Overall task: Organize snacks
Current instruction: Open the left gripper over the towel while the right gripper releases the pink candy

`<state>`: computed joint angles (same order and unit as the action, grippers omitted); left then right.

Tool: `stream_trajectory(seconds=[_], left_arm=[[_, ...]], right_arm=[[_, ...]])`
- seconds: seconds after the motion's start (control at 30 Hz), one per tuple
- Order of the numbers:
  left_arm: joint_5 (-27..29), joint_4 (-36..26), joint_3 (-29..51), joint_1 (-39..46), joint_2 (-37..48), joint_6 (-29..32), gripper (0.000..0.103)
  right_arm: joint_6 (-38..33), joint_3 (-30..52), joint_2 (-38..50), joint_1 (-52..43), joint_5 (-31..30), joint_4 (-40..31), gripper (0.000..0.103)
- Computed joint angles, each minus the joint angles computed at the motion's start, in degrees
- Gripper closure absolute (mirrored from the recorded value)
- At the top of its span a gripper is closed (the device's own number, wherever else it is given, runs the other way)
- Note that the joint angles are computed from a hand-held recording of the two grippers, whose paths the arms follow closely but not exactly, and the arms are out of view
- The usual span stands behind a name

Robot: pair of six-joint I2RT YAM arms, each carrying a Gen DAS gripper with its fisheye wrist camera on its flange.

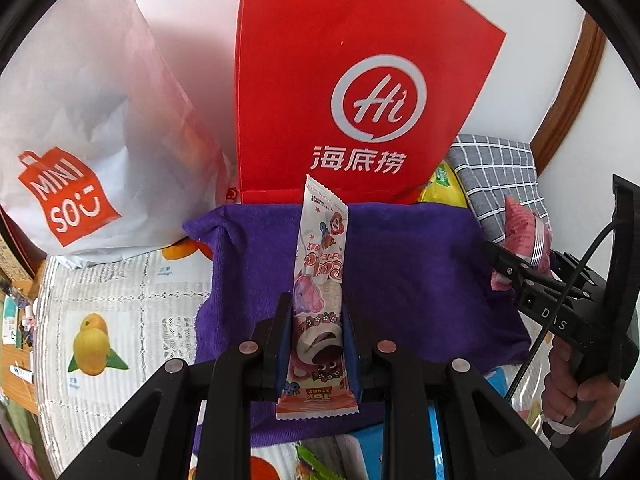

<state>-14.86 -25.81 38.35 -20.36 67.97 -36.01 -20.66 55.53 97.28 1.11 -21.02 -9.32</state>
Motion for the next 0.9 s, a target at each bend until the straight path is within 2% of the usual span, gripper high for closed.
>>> stream_trajectory(seconds=[0.37, 0.9], left_arm=[[3.86, 4.08, 0.25, 3.41, 6.79, 2.92, 0.081], [5.55, 6.3, 2.21, 3.89, 14.78, 4.48, 0.081]], right_arm=[[-1.81, 3.62, 5.87, 0.28, 1.18, -1.31, 0.037], [-1.88, 8.87, 13.25, 1.8, 3.41, -3.34, 0.037]])
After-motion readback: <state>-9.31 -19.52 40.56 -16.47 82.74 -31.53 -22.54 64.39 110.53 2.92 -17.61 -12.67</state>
